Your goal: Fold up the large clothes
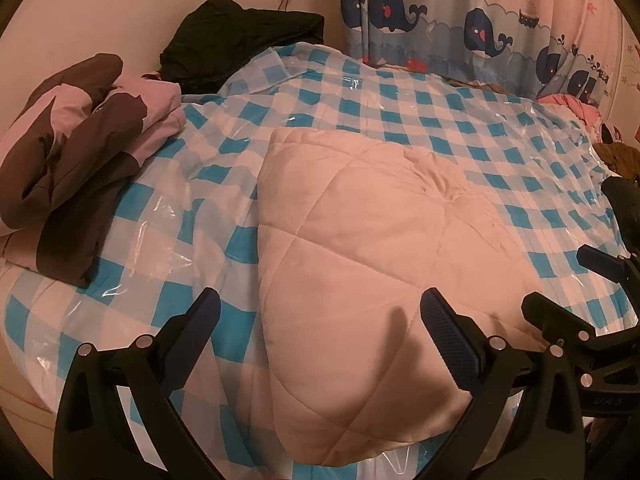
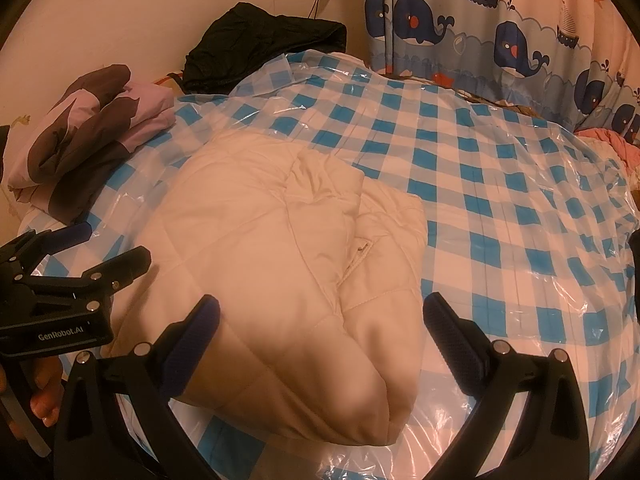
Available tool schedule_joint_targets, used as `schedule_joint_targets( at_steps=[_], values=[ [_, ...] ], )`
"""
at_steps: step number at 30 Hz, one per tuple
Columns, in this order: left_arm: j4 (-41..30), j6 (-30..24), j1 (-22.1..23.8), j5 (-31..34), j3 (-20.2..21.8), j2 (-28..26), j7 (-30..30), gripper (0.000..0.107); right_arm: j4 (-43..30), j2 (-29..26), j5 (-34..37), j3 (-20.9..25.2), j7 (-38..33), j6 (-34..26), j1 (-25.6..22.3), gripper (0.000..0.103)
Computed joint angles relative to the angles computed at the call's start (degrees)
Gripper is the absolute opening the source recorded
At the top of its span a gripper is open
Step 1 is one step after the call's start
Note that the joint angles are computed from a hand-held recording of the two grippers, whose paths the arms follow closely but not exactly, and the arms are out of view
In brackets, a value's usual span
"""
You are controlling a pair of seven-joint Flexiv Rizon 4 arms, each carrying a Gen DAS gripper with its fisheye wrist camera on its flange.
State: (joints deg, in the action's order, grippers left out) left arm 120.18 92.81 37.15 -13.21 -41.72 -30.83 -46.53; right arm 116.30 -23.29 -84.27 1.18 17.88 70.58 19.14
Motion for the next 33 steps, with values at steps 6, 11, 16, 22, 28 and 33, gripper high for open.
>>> schedule_joint_targets(
  at_steps=[6, 11, 16, 22, 28, 33],
  values=[
    [0.3, 0.2, 0.2, 0.3, -0.2, 0.1, -0.3, 0.096, -0.1, -0.1, 0.0, 0.0, 0.0, 0.0, 0.0, 0.098],
    [0.5, 0.0, 0.1, 0.2, -0.2, 0.2, -0.4, 0.096, -0.1, -0.1, 0.1, 0.0, 0.1, -0.1, 0.1, 0.098],
    [0.9, 0.4, 0.1, 0.4, -0.4, 0.2, -0.7, 0.096, -0.1, -0.1, 0.1, 0.0, 0.2, -0.1, 0.2, 0.098],
    [0.9, 0.4, 0.3, 0.9, -0.6, 0.0, -1.0, 0.096, -0.2, -0.2, 0.0, 0.0, 0.2, -0.2, 0.2, 0.098],
    [0.9, 0.2, 0.3, 1.0, -0.6, 0.0, -1.2, 0.096, -0.2, -0.2, 0.1, 0.0, 0.2, -0.1, 0.2, 0.098],
    [0.9, 0.3, 0.2, 1.1, -0.5, 0.0, -1.3, 0.096, -0.2, -0.1, 0.1, 0.0, 0.3, -0.2, 0.2, 0.098]
  ],
)
